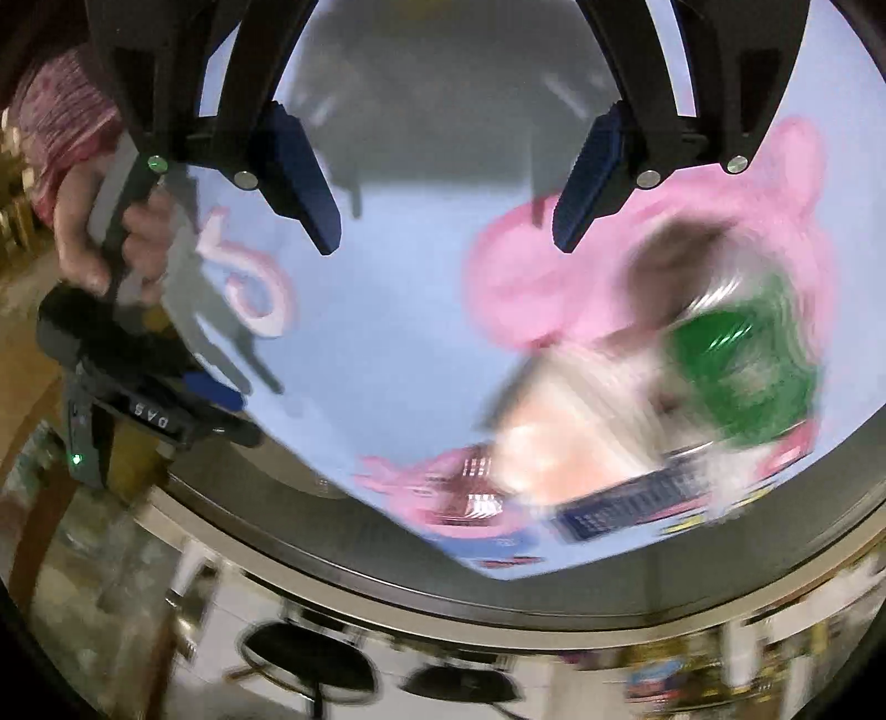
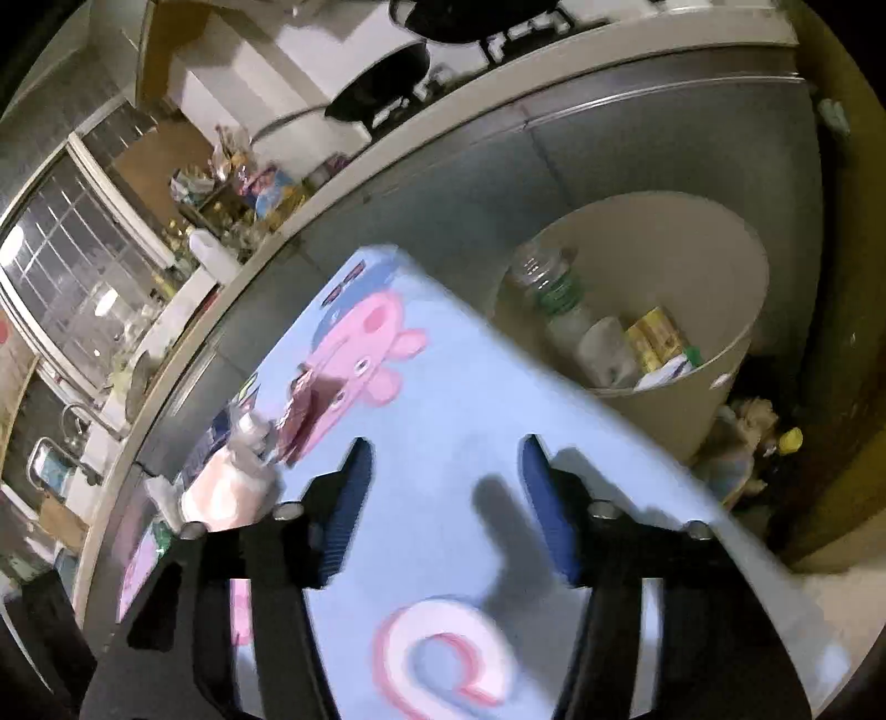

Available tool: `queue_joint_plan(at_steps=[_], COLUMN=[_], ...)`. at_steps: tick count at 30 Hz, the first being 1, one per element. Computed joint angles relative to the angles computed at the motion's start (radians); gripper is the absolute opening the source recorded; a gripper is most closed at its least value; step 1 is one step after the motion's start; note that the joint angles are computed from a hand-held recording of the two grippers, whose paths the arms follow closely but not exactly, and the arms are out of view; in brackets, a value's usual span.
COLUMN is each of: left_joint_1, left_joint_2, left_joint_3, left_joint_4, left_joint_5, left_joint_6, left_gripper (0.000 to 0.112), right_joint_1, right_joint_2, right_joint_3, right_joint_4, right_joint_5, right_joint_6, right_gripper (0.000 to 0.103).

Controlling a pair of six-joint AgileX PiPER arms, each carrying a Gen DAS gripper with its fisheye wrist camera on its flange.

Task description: Collect trash

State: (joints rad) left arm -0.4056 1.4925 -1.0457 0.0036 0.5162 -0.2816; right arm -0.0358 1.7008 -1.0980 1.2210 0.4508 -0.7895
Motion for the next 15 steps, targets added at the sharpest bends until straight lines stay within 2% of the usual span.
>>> queue_joint_plan(at_steps=[2,4,5,6,9,13,15], left_joint_1=[0.07,0.144,0.195,0.229,0.312,0.309,0.322], left_joint_2=[-0.076,-0.127,-0.133,-0.127,-0.057,0.089,0.119], left_joint_3=[0.063,0.105,0.105,0.095,0.02,-0.112,-0.127], left_joint_4=[0.019,-0.002,-0.023,-0.044,-0.151,-0.09,-0.123], left_joint_5=[-0.005,-0.02,-0.022,-0.016,-0.017,-0.015,-0.029], left_joint_6=[-0.029,-0.018,-0.011,-0.002,0.066,-0.02,-0.001], left_gripper=[0.078,0.081,0.087,0.089,0.09,0.094,0.094], right_joint_1=[0.064,0.098,0.124,0.147,0.231,0.311,0.34], right_joint_2=[-0.004,0.02,0.057,0.079,0.187,0.328,0.375], right_joint_3=[-0.024,-0.073,-0.131,-0.168,-0.348,-0.583,-0.666], right_joint_4=[-0.046,-0.074,-0.086,-0.111,-0.214,-0.371,-0.45], right_joint_5=[-0.03,0.014,0.065,0.079,0.136,0.188,0.214], right_joint_6=[0.013,0.043,0.064,0.097,0.227,0.443,0.518], right_gripper=[0.053,0.053,0.053,0.053,0.054,0.055,0.055])
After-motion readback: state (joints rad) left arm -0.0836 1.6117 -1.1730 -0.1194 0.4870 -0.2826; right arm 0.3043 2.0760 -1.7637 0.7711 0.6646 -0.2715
